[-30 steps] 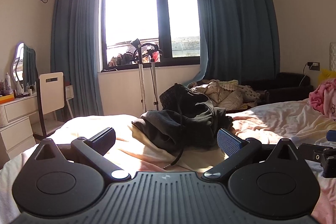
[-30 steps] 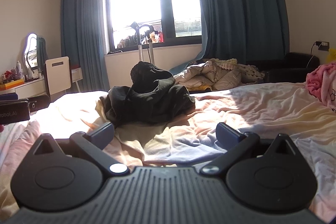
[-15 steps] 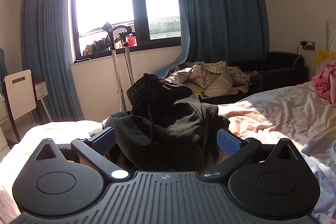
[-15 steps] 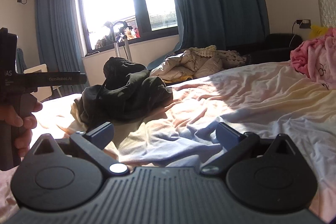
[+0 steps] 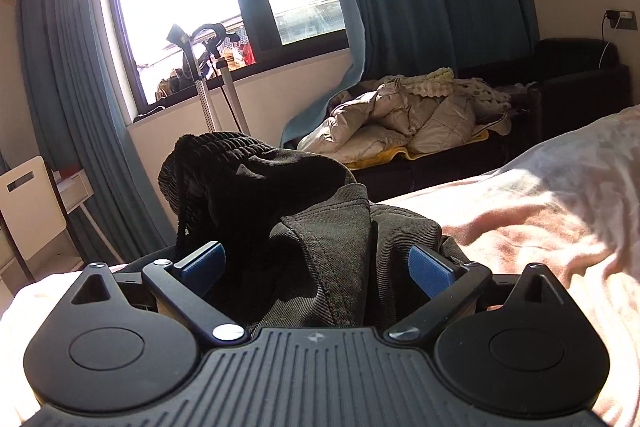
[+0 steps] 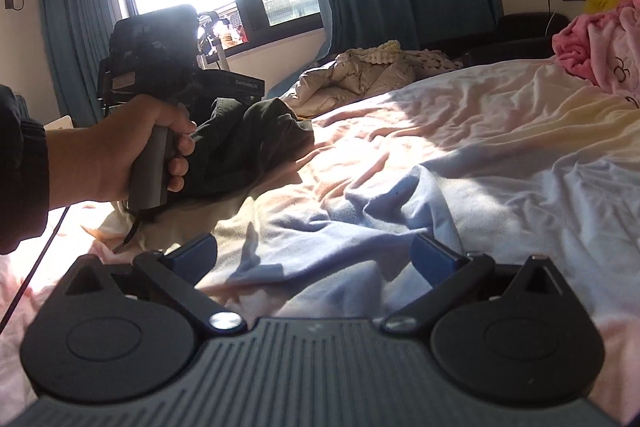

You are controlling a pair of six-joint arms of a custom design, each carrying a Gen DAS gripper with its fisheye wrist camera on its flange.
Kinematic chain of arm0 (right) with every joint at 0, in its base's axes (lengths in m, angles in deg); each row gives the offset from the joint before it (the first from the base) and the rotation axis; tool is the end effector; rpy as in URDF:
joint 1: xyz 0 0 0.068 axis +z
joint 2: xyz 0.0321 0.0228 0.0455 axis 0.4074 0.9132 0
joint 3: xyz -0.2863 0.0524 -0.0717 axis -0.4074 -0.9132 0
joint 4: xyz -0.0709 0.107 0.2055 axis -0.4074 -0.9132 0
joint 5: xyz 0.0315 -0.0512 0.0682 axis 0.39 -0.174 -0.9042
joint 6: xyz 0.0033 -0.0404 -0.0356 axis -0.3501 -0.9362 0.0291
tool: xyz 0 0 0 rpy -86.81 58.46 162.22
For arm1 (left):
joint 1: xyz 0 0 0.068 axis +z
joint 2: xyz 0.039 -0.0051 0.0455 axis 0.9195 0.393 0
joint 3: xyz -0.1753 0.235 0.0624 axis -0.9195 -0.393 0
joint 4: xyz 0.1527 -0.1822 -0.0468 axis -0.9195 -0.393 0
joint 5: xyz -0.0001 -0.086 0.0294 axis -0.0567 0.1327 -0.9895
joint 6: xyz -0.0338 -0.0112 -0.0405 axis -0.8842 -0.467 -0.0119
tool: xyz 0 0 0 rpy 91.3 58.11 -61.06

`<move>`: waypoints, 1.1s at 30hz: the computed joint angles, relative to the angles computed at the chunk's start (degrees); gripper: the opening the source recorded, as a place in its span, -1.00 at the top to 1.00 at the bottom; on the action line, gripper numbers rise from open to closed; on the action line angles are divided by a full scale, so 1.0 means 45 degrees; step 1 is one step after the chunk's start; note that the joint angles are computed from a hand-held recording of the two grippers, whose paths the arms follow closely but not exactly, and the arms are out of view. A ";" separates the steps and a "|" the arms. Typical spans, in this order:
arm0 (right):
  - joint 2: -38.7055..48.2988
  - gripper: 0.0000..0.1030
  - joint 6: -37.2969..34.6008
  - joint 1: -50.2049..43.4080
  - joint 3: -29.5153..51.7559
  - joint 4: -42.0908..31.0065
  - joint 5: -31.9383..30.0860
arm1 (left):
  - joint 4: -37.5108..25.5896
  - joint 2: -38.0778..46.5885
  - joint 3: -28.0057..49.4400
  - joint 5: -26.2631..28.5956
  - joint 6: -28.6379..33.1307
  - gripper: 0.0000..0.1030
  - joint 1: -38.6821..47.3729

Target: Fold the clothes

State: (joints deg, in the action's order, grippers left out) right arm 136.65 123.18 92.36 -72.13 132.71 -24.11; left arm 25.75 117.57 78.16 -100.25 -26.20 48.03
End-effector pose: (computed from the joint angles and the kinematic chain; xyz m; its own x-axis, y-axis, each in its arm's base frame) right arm 0.1141 0.2019 0.0572 -0.3255 0.3468 -0.8796 0.1704 0.9366 0.3062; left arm 0.4325 -0.1379 0.1161 -0.3230 0.3562 -0.8768 0.1675 0.9333 0.3175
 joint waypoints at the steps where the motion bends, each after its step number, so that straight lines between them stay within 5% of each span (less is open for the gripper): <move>1: 0.0225 -1.00 -0.0070 -0.0131 -0.0058 0.0428 -0.0141 | -0.0674 0.0351 0.0734 -0.0354 -0.0093 -0.64 -0.0064; 2: 0.0455 -1.00 -0.0160 -0.0252 -0.0103 0.0836 -0.0258 | -0.1175 0.0548 0.1185 -0.0408 -0.0322 -0.47 -0.0040; 4: 0.0766 -1.00 -0.0286 -0.0442 -0.0119 0.1300 -0.0473 | -0.1604 0.0599 0.1392 -0.0012 -0.0804 0.26 0.0109; 7: 0.1079 -1.00 -0.0413 -0.0717 -0.0076 0.1688 -0.0821 | -0.1565 -0.0043 0.0636 0.0236 -0.0998 0.83 0.0113; 14: 0.0323 -1.00 -0.0349 -0.0164 0.0183 0.0309 -0.0044 | -0.1674 -0.4020 -0.2574 0.2119 -0.1547 0.92 0.1268; 21: -0.1794 -1.00 0.0659 0.1398 0.0879 -0.3999 0.1694 | -0.4379 -1.1037 -0.6602 0.6512 -0.1638 0.92 0.4212; 26: -0.3255 -1.00 0.3073 0.2855 0.2090 -0.9242 0.2867 | -0.8252 -1.5364 -0.9065 1.1015 -0.0471 0.92 0.8312; 29: -0.3652 -1.00 0.5567 0.3792 0.3168 -1.3154 0.3325 | -0.9249 -1.4951 -1.0170 1.2361 -0.0010 0.89 1.0588; 33: -0.3292 -1.00 0.8749 0.5121 0.4839 -1.8134 0.3288 | -0.8572 -1.3159 -1.0756 1.3647 0.0093 0.80 1.2183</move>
State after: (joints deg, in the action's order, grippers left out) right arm 121.83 162.55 115.40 -50.35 51.11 -9.31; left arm -12.82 58.35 29.76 -38.84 -25.78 102.86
